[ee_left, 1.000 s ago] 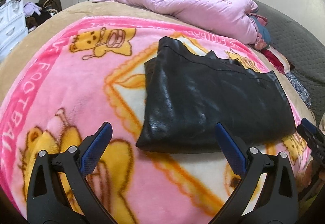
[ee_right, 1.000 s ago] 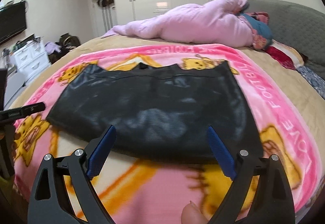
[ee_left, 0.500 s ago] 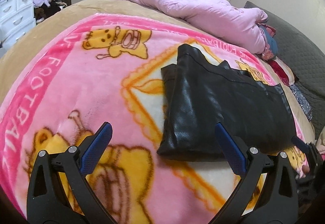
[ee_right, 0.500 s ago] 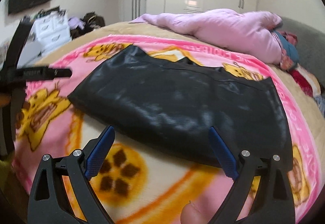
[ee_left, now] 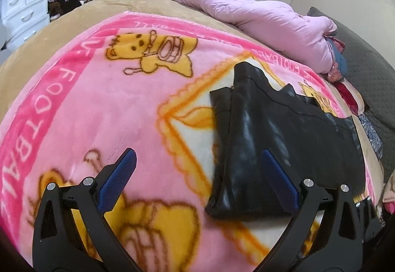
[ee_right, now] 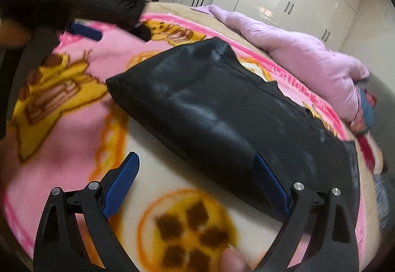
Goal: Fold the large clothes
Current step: 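Grasp the bundle edge with the left tool while the right tool approaches it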
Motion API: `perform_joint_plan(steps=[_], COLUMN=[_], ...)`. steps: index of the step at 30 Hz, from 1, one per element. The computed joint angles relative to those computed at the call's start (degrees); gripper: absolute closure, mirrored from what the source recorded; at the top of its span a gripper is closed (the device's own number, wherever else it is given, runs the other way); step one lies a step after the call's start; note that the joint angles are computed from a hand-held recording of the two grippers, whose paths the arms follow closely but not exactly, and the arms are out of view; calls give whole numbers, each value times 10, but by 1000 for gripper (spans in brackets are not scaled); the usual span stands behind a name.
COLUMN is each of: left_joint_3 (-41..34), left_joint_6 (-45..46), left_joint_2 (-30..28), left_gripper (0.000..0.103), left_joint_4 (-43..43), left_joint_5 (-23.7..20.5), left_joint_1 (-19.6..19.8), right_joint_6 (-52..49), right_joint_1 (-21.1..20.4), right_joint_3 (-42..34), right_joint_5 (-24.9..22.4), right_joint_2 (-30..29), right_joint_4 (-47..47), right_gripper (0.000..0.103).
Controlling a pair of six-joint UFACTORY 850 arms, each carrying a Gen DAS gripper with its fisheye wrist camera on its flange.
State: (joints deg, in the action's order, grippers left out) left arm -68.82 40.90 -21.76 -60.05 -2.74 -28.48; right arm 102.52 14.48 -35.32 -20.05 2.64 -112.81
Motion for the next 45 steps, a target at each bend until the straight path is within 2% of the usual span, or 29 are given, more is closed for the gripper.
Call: perform_joint_plan(steps=[1,6,14,15,16,17,19,22,24,28,32,35,37,38,40,45], left_joint_3=[-7,-48,-120,-128,-138,-147,-163,-188,-201,-232,-234,-222,-212,-208,-190,-129], left_joint_6=[-20,-4,-24,-24,-17,-12,13,3,-31,-58,-35,-18,6,29,54,168], left_joint_2=[-5,-38,-98,-104,-112,-119,-129,-143,-152,-176,-183,-175,-164,-160,-139,-74], left_gripper=[8,8,8,9,9,9,9,9,9,9,9,9,15,25,29,56], left_joint_4=[19,-7,-6,-7,-19,-26,-49,-22,13,37,-14,-31,-53,-74,-86,-192], left_joint_5=[-6,-52,-128,-137,-152,-166,-190,-206,-214,-263,-304,-308,-314,-324,-314,-313], left_joint_1=[2,17,34,36,37,39,40,34,30,27,35,34,32,33,30,34], right_joint_6=[-15,-47,-59,-41,-26,-4,32,63,75,119,171,202,216,229,238,296], right_joint_1=[6,33,31,30,30,30,36,42,44,39,30,30,26,24,22,33], right_joint_3=[-8,-50,-94,-91,-86,-79,-60,-41,-33,-18,-7,2,5,7,12,30], right_joint_5=[-11,-81,-107,-110,-110,-113,-131,-149,-153,-148,-130,-121,-104,-99,-98,-74], right_joint_2=[-12,-78,-129,-129,-124,-117,-101,-85,-78,-55,-32,-15,-1,5,17,69], right_joint_4=[14,27,17,-3,-20,-46,-87,-122,-131,-154,-180,-193,-191,-198,-208,-232], right_gripper=[10,6,7,13,24,30,48,65,69,74,76,78,80,80,81,81])
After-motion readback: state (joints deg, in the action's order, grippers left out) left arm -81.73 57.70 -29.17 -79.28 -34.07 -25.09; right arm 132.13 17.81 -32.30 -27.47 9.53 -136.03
